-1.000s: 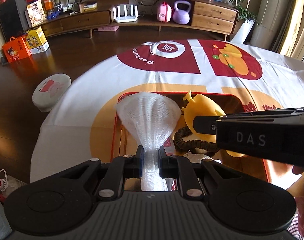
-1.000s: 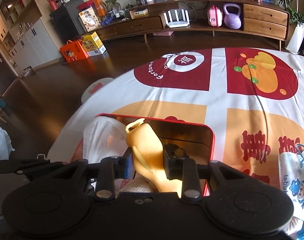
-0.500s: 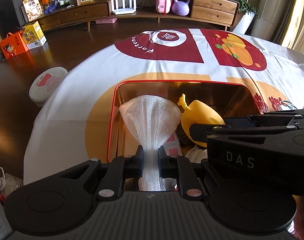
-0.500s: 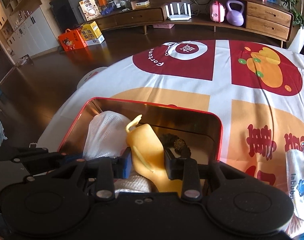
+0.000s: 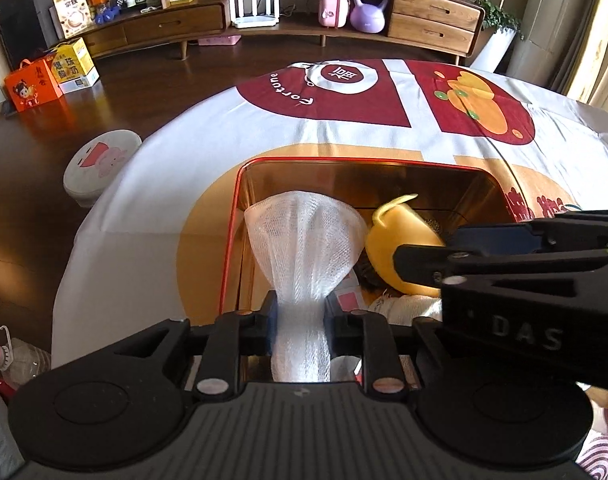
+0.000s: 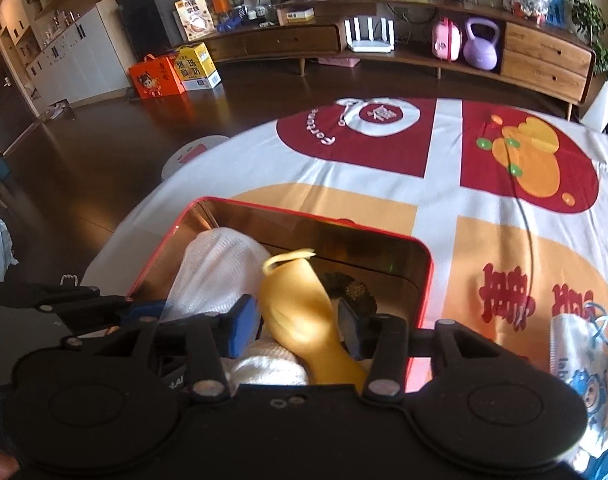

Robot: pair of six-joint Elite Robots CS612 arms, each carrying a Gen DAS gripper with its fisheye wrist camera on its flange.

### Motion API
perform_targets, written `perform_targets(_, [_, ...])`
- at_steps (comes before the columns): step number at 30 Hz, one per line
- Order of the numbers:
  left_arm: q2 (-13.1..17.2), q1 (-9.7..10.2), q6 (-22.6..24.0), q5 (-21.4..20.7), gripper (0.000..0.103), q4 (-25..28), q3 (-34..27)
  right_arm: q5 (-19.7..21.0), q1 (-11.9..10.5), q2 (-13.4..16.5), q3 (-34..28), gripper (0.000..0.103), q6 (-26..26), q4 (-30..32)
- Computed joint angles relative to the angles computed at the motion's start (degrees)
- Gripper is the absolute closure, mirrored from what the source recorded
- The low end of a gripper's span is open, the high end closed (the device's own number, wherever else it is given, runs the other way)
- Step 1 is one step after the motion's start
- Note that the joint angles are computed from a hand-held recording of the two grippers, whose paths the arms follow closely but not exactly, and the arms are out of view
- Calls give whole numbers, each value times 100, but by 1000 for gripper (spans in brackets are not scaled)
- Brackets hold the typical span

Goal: Organize soft objects
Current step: 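Open the left tool to drop the mesh bag while the right tool releases the duck into the tin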

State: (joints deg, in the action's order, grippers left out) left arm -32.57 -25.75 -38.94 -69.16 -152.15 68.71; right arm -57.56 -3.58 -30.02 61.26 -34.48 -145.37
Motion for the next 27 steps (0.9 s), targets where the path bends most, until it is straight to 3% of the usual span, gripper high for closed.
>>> perform_targets(7, [-100, -56, -34, 132, 70, -39, 121, 161, -72, -130, 155, 49, -148, -46])
perform_targets(9, [-136, -81, -32, 195, 44, -96, 174, 226, -101, -173, 211, 48, -172, -73])
perform_targets(11, [-174, -98, -46, 201, 41, -219, 243, 286, -134, -215, 267, 46, -170, -113])
perform_targets(27, [-520, -333, -200, 616, 37, -585, 658, 1039, -462, -670, 853, 34, -537, -209])
